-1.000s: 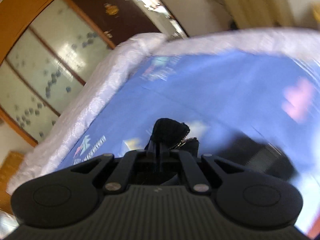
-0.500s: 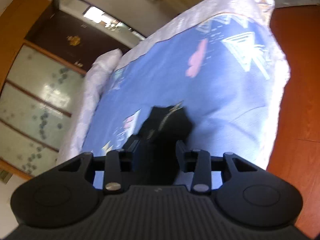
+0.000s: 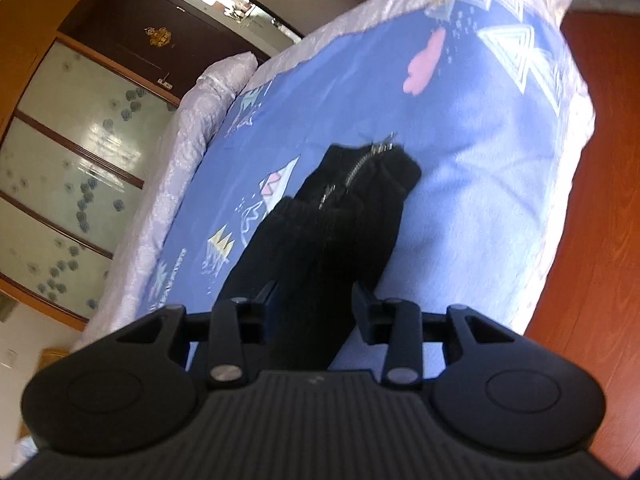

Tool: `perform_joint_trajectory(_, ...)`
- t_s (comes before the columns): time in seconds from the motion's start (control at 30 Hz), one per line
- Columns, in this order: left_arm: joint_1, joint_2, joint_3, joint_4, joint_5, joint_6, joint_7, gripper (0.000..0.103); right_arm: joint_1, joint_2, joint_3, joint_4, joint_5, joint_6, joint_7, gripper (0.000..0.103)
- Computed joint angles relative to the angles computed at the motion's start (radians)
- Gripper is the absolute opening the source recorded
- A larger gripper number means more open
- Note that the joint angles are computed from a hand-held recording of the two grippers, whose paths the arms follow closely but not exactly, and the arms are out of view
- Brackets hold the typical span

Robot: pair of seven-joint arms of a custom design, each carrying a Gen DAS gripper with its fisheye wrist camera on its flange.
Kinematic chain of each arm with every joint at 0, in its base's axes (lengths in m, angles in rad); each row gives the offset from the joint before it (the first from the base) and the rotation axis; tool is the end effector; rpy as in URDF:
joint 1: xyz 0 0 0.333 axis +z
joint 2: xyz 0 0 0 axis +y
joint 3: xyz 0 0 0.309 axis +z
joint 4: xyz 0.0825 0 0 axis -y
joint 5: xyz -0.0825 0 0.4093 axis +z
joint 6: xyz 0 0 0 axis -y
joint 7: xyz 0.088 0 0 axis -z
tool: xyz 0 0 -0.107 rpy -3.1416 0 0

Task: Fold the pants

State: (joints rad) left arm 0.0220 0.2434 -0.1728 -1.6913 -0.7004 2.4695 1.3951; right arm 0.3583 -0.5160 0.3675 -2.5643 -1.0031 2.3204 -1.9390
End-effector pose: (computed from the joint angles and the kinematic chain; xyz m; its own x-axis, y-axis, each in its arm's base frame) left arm 0.6897 -0.0929 0.4989 0.2661 -0.6829 0.6803 -0.8267 -0.5247 -0.2033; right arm 0.3402 0.2814 0.4440 -0.6325 -0.2934 -0.7169 0.0592 0.9044 -0.4225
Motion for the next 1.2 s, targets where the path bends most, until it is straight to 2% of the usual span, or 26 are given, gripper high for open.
perform_joint_trajectory(0.03, 0.008, -0.046, -0.01, -0.041, -0.035, 0.017, 0.046, 0.011, 0.002, 0.002, 0.004, 0.004, 0.006, -0.02, -0.014, 0.043)
perform_joint_trajectory(0.13, 0.021, -0.203, -0.02, -0.184, -0.271, 0.043, 0.289, 0.012, 0.012, -0.009, 0.014, -0.003, 0.023, -0.071, -0.016, 0.043)
perform_joint_trajectory(0.2, -0.007, -0.284, -0.003, -0.275, -0.324, 0.089, 0.388, 0.012, 0.015, -0.025, 0.014, -0.026, 0.02, -0.071, 0.018, 0.043)
perform_joint_trajectory(0.27, -0.031, -0.306, 0.006, -0.333, -0.186, 0.131, 0.314, 0.012, 0.02, -0.033, 0.011, -0.041, 0.03, -0.07, 0.036, 0.043)
perform_joint_trajectory(0.33, -0.037, -0.279, 0.024, -0.341, -0.025, 0.07, 0.136, 0.012, 0.02, -0.04, 0.011, -0.056, 0.029, -0.065, 0.057, 0.043)
perform_joint_trajectory(0.4, -0.04, -0.258, 0.044, -0.351, -0.05, 0.027, 0.086, 0.012, 0.022, -0.051, 0.011, -0.065, 0.031, -0.068, 0.061, 0.043)
perform_joint_trajectory(0.5, -0.04, -0.25, 0.055, -0.357, -0.09, 0.027, 0.075, 0.012, 0.02, -0.06, 0.008, -0.065, 0.023, -0.076, 0.03, 0.043)
perform_joint_trajectory(0.6, -0.04, -0.248, 0.057, -0.345, -0.06, 0.027, 0.069, 0.012, 0.004, -0.066, -0.004, -0.071, -0.001, -0.053, 0.016, 0.043)
perform_joint_trajectory(0.8, -0.049, -0.24, 0.051, -0.328, 0.007, 0.02, 0.022, 0.012, -0.055, -0.036, -0.034, -0.072, -0.081, 0.067, 0.025, 0.043)
perform_joint_trajectory(0.9, -0.048, -0.23, 0.051, -0.314, 0.011, 0.015, 0.011, 0.012, -0.073, 0.037, -0.076, -0.033, -0.069, 0.129, -0.061, 0.043)
perform_joint_trajectory(0.93, -0.048, -0.232, 0.051, -0.314, 0.016, 0.013, 0.009, 0.012, -0.082, 0.068, -0.088, -0.016, -0.074, 0.158, -0.085, 0.038)
perform_joint_trajectory(0.97, -0.048, -0.238, 0.051, -0.318, 0.022, 0.011, 0.008, 0.012, -0.083, 0.104, -0.103, 0.008, -0.055, 0.173, -0.136, 0.015)
perform_joint_trajectory(1.03, -0.048, -0.244, 0.051, -0.317, 0.027, 0.01, 0.007, 0.012, -0.069, 0.145, -0.128, 0.056, 0.033, 0.146, -0.266, 0.012)
perform_joint_trajectory(1.1, -0.05, -0.256, 0.051, -0.32, 0.011, 0.015, 0.024, 0.012, -0.092, 0.101, -0.1, 0.057, -0.02, 0.11, -0.233, 0.009)
perform_joint_trajectory(1.2, -0.055, -0.271, 0.052, -0.32, -0.023, 0.016, 0.072, 0.012, -0.117, -0.041, -0.046, 0.021, -0.111, 0.01, -0.167, 0.008)
